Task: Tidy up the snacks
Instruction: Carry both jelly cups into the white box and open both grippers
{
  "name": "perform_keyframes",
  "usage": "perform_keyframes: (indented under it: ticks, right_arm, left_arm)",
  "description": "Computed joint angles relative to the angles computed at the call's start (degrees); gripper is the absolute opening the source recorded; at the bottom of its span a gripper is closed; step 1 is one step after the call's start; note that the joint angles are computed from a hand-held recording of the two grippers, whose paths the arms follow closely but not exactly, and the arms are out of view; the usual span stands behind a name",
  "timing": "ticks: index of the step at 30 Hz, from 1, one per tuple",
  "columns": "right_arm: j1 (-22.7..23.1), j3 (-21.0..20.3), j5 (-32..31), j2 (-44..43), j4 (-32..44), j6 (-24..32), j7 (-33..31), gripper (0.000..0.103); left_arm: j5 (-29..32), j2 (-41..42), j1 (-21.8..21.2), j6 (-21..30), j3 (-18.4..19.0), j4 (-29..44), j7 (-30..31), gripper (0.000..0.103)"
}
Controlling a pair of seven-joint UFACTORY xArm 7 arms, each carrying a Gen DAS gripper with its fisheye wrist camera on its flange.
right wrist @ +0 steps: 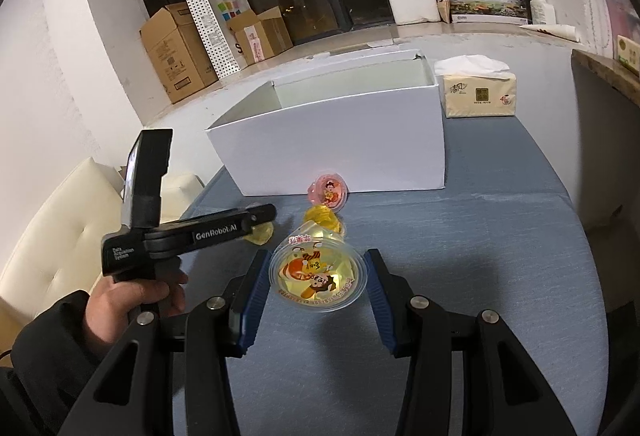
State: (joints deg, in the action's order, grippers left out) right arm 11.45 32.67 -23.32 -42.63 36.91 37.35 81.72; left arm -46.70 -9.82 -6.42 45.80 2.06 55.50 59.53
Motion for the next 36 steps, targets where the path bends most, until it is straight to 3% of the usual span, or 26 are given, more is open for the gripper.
perform_keyframes:
  ticks: [2, 5, 9, 11, 16, 27, 36]
  right_arm:
    - [0.26, -0.20, 0.23, -0.59, -0.42, 0.03, 0.29, 0.051]
    - [0.21, -0.24, 0.35, -1.17, -0.68, 0.01, 0.55, 0.051]
    - [0.24, -0.03, 0.47, -1.52, -0.65, 0.20, 0.52, 0.051]
    - [0.30, -0.15, 0.70, -1.82, -0.89, 0.21, 0.59, 0.051]
    - [0.32, -0.34, 1.11, -2.98, -1.61, 0.21, 0.79, 0.051]
    - [-1.78, -2.09, 0.29, -2.16, -0.20, -1.48, -2.15, 0.051]
    - [-11.15, -7.82, -4.08, 5.92, 9.90, -5.37, -12.20, 0.051]
  left_arm:
    - [0.19, -1.17, -0.05, -0.37, 0.10, -1.28, 1.54, 0.087]
    - [0.97, -1.72, -0.47, -2.29, -0.11, -2.62, 2.81, 0.087]
    - [1.69, -0.84, -0.40, -0.94, 0.69, -2.29, 3.84, 0.085]
    - [2.16, -0.01, -0.44, -1.41, 0.21, -1.69, 3.76, 0.046]
    - [1.59, 0.56, -0.19, 1.12, -0.04, 0.15, 4.25, 0.038]
    - [-5.65, -5.26, 0.17, 8.63, 3.28, 3.58, 9.19, 0.037]
    - [-9.95, 3.39, -0.79, 6.59, 0.67, 18.73, 6.32, 0.037]
